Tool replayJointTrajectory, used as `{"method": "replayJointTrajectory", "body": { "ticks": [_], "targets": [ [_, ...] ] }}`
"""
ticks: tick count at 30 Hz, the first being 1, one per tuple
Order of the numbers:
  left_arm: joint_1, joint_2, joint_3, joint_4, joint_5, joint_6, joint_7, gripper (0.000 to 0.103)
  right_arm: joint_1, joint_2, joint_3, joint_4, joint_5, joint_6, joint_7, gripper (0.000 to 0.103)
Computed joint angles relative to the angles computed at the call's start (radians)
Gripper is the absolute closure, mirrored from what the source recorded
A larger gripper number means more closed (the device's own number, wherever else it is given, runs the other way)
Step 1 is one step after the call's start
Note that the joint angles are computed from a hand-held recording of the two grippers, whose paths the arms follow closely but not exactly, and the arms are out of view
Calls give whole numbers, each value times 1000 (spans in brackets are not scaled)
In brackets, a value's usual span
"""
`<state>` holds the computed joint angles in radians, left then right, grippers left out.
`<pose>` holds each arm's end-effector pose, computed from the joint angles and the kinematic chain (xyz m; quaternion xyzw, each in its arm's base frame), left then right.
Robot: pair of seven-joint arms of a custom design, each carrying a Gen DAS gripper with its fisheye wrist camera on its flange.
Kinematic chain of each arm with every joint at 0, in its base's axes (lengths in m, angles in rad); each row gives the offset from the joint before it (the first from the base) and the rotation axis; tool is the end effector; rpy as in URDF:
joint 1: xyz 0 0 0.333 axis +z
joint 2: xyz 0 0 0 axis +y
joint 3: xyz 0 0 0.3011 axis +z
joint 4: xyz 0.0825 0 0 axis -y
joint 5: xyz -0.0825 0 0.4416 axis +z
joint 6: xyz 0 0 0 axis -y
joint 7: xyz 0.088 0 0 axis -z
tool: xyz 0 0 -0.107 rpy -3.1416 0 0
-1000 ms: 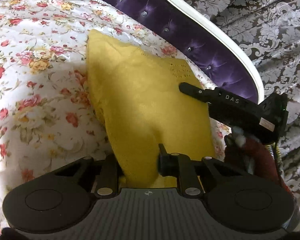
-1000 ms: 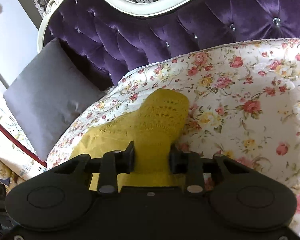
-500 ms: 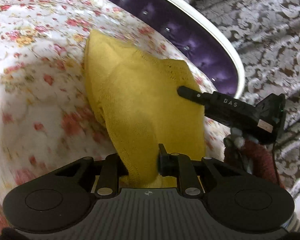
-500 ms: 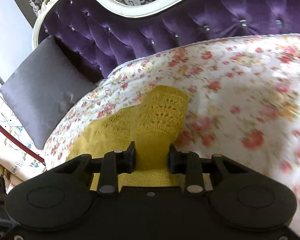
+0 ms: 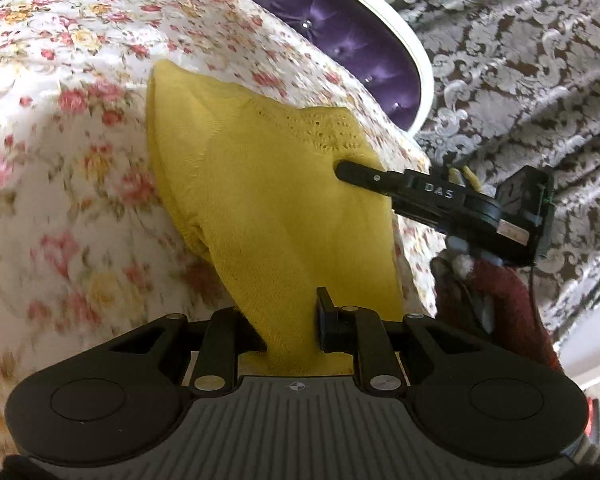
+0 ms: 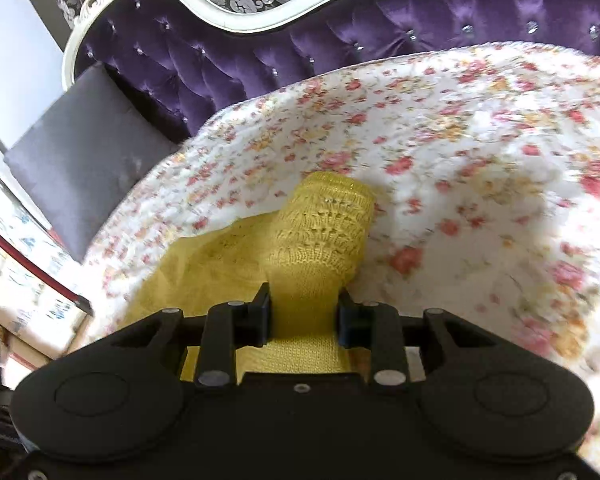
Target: Fold small clothes
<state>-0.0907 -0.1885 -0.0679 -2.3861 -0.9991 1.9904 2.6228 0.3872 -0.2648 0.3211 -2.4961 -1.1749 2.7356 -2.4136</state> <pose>0.4969 -0.1318 0.3513 0.3935 -0.8183 0.3565 0.2202 0.3701 0.3599 0.3598 -0.4366 0.7995 -0.1589 0.3807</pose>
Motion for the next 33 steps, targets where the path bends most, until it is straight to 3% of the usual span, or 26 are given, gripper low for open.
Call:
{"method": "replayJointTrajectory", "body": {
  "ticks": [3, 6, 13, 18, 21, 25, 28, 33],
  "targets": [
    [-3, -60, 2, -47, 10, 20, 27, 84, 33, 4, 13, 7, 87, -104, -95, 58],
    [-7, -103, 20, -82, 10, 33, 58, 84, 57, 25, 30, 33, 107, -208, -123, 53],
    [-6, -154, 40, -137, 45, 86, 72, 84, 137, 52, 37, 73, 138, -422, -196, 52],
    [-10, -197, 56, -172, 67, 133, 67, 83, 175, 49, 34, 78, 165, -507, -210, 52],
    [-28, -253, 65, -210, 27, 203, 104, 75, 194, 43, 37, 78, 189, -554, -209, 52],
    [-79, -314, 81, -250, -61, 302, 166, 72, 224, 19, 75, 98, 157, -660, -174, 52],
    [-122, -327, 79, -259, -108, 355, 215, 61, 245, 22, 82, 123, 125, -651, -205, 52],
    [-159, -292, 52, -265, -110, 438, 216, 60, 278, 79, 67, 171, 170, -618, -314, 52]
  ]
}}
